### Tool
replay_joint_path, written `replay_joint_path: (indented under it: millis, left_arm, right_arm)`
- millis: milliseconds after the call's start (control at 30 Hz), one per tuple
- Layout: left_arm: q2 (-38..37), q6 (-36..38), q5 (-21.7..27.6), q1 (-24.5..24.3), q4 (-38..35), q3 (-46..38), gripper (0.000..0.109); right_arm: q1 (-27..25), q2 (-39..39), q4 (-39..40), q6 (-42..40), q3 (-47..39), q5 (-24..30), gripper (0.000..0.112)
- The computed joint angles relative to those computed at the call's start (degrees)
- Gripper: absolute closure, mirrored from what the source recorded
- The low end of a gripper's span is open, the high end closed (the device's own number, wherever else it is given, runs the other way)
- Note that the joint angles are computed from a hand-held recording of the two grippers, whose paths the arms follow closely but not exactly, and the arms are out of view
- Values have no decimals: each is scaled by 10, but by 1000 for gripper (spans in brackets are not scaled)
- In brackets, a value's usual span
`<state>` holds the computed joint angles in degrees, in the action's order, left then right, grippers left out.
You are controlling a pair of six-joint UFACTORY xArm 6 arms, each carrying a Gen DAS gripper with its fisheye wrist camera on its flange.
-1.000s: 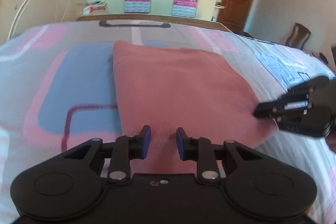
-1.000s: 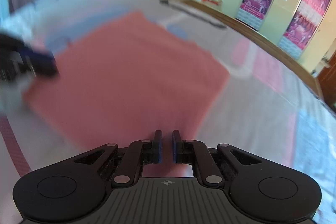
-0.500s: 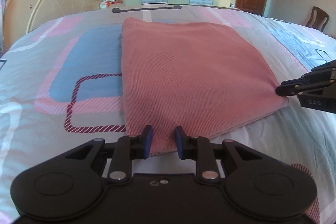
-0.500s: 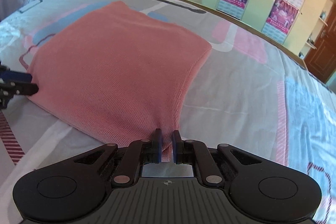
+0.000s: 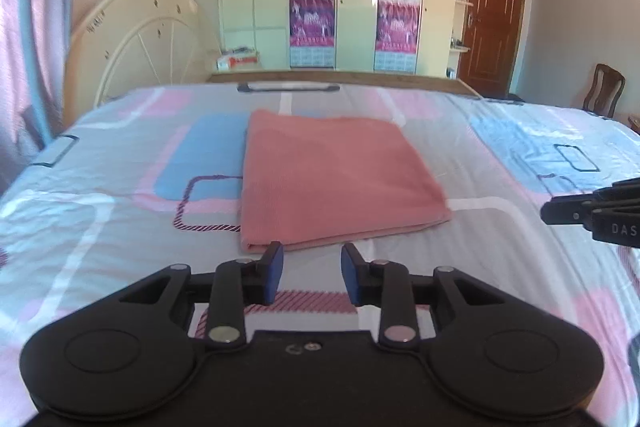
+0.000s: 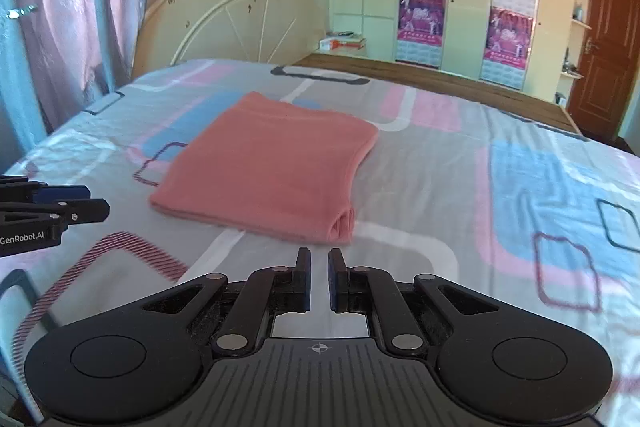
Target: Fold small clothes
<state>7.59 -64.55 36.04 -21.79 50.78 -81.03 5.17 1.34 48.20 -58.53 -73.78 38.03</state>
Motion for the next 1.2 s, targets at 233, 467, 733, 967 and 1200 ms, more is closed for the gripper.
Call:
replay_joint_path:
  millis: [233,467,733,967,1200]
  left_arm:
    - [-91,-144,97,-92,154,72,10]
    - [-117,-208,159,-152,214,90,6]
    - [-134,-218,194,-190,194,93,6]
    - [-138,-215,204,-207,198,91,6]
    - [-139,-212,206,-211,194,90,6]
  right_arm:
    - [-53,-162,55,-35,120,47,83]
    - [-44,-253,81,-61,215,-44,9]
    - [-67,-319,56,-32,255,-11,9]
    - [-79,-353,50,-20,269,-1,9]
    - [-89,-352,57,-26,261,9,9]
